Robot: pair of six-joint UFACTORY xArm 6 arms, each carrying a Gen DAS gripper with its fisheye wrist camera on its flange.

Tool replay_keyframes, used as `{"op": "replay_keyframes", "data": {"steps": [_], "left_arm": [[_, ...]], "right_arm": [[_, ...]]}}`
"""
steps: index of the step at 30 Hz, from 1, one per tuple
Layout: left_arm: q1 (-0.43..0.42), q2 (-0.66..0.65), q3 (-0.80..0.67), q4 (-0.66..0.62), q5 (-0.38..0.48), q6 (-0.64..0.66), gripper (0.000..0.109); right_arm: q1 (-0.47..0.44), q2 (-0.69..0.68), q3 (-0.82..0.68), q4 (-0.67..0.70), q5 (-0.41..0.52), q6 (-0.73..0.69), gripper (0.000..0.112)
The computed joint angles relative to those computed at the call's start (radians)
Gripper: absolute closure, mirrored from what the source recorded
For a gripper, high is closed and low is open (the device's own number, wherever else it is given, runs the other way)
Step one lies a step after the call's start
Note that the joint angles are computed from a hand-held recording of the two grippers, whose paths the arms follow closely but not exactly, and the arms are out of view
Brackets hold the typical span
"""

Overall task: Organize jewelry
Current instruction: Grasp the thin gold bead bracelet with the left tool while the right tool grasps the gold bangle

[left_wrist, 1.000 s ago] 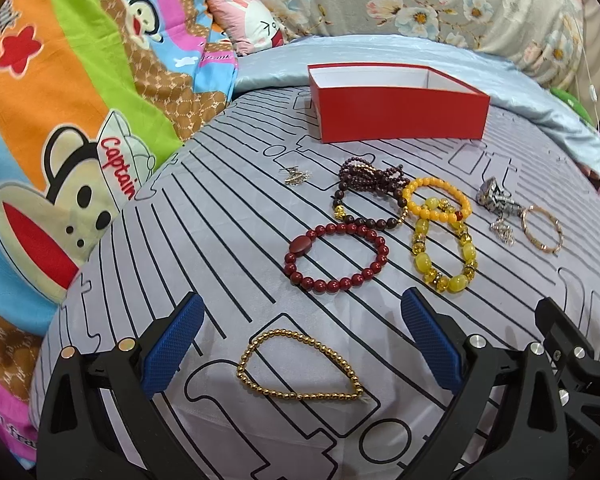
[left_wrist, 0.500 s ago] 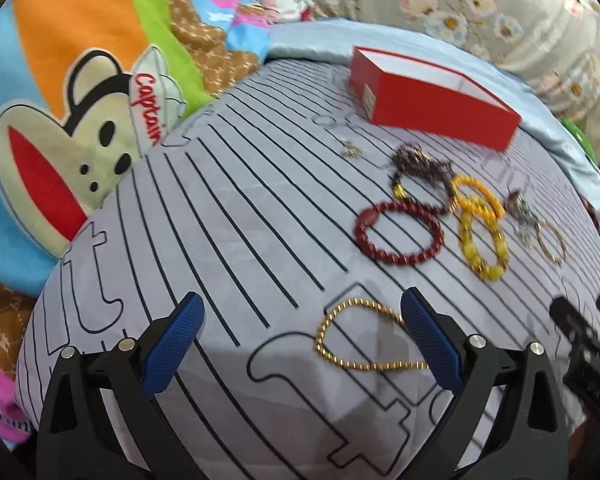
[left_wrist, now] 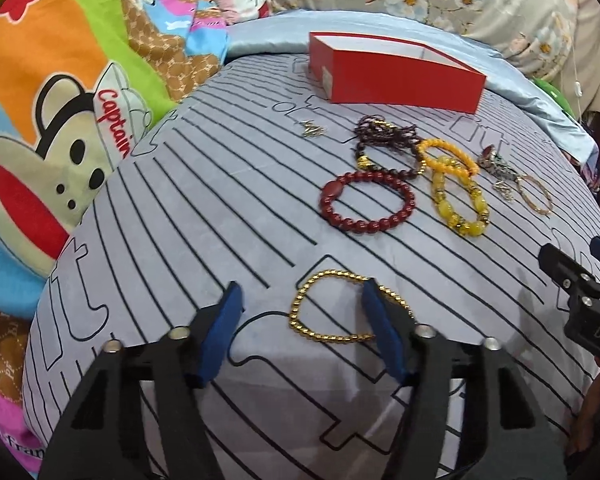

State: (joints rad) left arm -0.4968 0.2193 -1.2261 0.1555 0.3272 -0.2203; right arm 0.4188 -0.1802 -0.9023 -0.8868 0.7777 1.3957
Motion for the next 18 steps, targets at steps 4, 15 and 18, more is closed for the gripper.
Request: {"op": "replay_keyframes", "data": {"steps": [4, 15, 18], "left_arm": [[-0.009, 0.003, -0.005, -0.072, -0.009, 0.074, 0.087], [-0.041, 0.034, -0.081, -0.277, -0.004, 0.236, 0.105], [-0.048, 0.048, -0.111, -0.289, -0.004, 0.237, 0.105]], "right_arm": [[-0.001, 0.001, -0.001, 0.005, -0.002, -0.004, 0.016], [-0.078, -0.033, 0.012, 0.045, -0.038, -0.051, 0.02], [-0.121, -0.015, -0.006, 0.072, -0.07, -0.089, 0.021]]}}
